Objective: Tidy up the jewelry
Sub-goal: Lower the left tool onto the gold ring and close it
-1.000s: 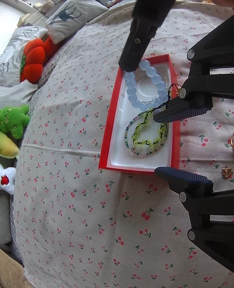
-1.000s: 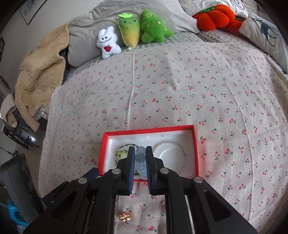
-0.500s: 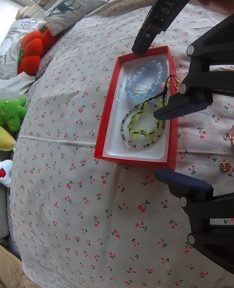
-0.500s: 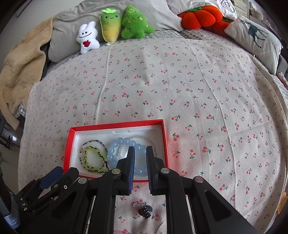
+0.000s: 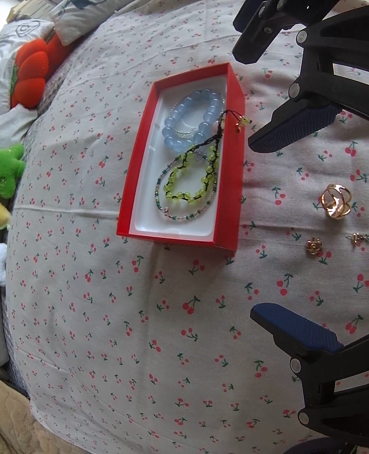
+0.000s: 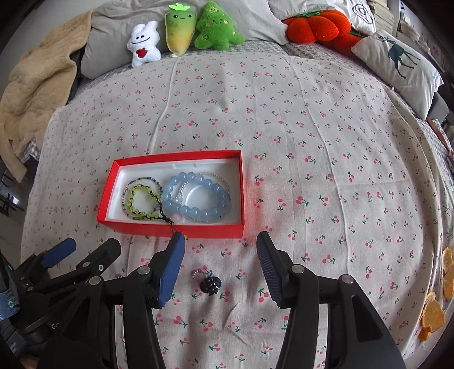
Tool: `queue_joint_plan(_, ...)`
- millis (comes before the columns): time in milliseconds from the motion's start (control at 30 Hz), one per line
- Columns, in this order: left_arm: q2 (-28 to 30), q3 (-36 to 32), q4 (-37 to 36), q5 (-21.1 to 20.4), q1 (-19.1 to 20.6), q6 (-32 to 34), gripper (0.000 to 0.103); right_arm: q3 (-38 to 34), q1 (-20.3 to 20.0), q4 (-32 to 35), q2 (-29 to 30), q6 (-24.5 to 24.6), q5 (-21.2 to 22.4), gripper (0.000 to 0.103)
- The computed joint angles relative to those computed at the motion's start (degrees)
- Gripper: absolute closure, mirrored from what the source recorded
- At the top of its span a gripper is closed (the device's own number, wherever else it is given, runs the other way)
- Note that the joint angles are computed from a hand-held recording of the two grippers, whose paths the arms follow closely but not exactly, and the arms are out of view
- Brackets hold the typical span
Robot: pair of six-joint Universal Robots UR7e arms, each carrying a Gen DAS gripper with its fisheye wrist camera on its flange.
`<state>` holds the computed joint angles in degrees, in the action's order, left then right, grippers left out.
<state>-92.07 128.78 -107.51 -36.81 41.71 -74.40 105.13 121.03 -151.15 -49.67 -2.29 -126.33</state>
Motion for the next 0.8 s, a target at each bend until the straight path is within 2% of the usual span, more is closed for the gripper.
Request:
queue_joint_plan(233, 0.2, -0.2, 6.4, -3.6, -1.8, -3.7, 0.012, 2.0, 0.5, 5.2, -1.9, 2.5, -2.9, 0.042)
queue_joint_plan(500, 0.5, 0.3, 7.6, -7.5, -1.8, -3.8, 0.012, 3.4, 0.3, 8.5, -2.8, 3.6, -3.1, 0.039)
queue_joint_plan(633, -0.3, 1.9, 3.9, -9.9, -1.1, -1.8, 0.012, 3.6, -0.1, 10.0, -3.0, 5.1, -3.2, 0.039)
queue_joint_plan(800, -2.8, 5.3, -5.0, -12.3, -0.9, 2.1, 0.012, 3.9, -0.5, 11.1, -3.1, 5.8, -3.2, 0.039)
